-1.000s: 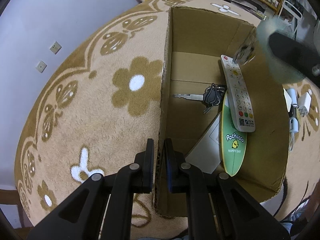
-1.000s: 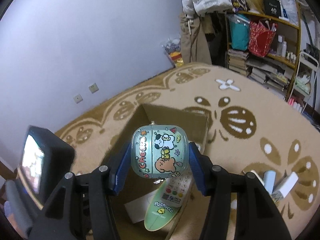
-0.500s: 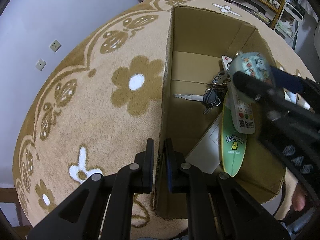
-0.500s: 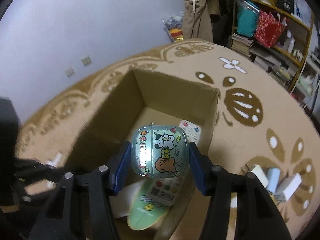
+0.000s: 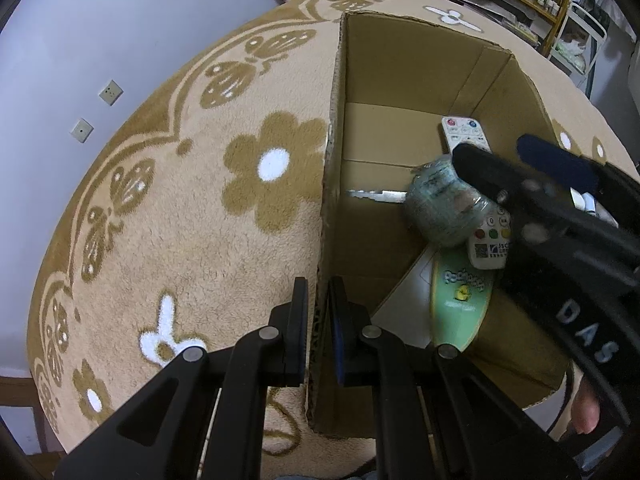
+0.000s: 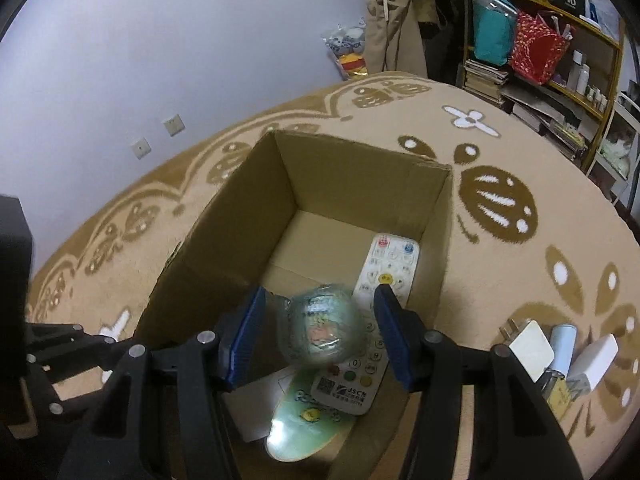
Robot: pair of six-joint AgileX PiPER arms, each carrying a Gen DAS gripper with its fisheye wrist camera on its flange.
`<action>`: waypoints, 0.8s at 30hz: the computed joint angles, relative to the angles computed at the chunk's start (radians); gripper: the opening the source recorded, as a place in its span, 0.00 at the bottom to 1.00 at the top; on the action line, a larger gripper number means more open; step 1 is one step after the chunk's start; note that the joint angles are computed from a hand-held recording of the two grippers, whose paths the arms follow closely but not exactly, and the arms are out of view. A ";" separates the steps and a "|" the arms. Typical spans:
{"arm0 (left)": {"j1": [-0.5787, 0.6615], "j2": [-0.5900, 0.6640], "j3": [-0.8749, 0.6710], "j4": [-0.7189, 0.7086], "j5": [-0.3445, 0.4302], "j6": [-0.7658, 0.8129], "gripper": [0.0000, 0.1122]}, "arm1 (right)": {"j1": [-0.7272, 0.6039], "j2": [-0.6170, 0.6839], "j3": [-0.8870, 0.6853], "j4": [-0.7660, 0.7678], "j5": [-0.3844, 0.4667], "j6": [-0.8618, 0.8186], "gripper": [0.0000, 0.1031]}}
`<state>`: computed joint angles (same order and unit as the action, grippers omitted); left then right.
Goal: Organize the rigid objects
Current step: 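Carry the Cheers case into the box with the right tool and release, then move the right tool back over the chargers and power bank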
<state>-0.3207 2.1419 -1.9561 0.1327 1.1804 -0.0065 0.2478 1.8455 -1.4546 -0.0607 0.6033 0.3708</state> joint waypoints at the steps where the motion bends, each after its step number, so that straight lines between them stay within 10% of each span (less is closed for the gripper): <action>1: -0.001 0.000 0.000 0.002 0.000 0.000 0.10 | -0.001 -0.010 0.005 -0.015 0.001 0.015 0.58; 11: 0.003 0.005 -0.015 0.000 0.014 0.009 0.10 | -0.025 -0.167 0.167 -0.200 -0.062 0.270 0.81; 24: -0.002 0.004 -0.013 0.008 0.016 0.009 0.10 | -0.056 -0.186 0.229 -0.421 -0.001 0.434 0.85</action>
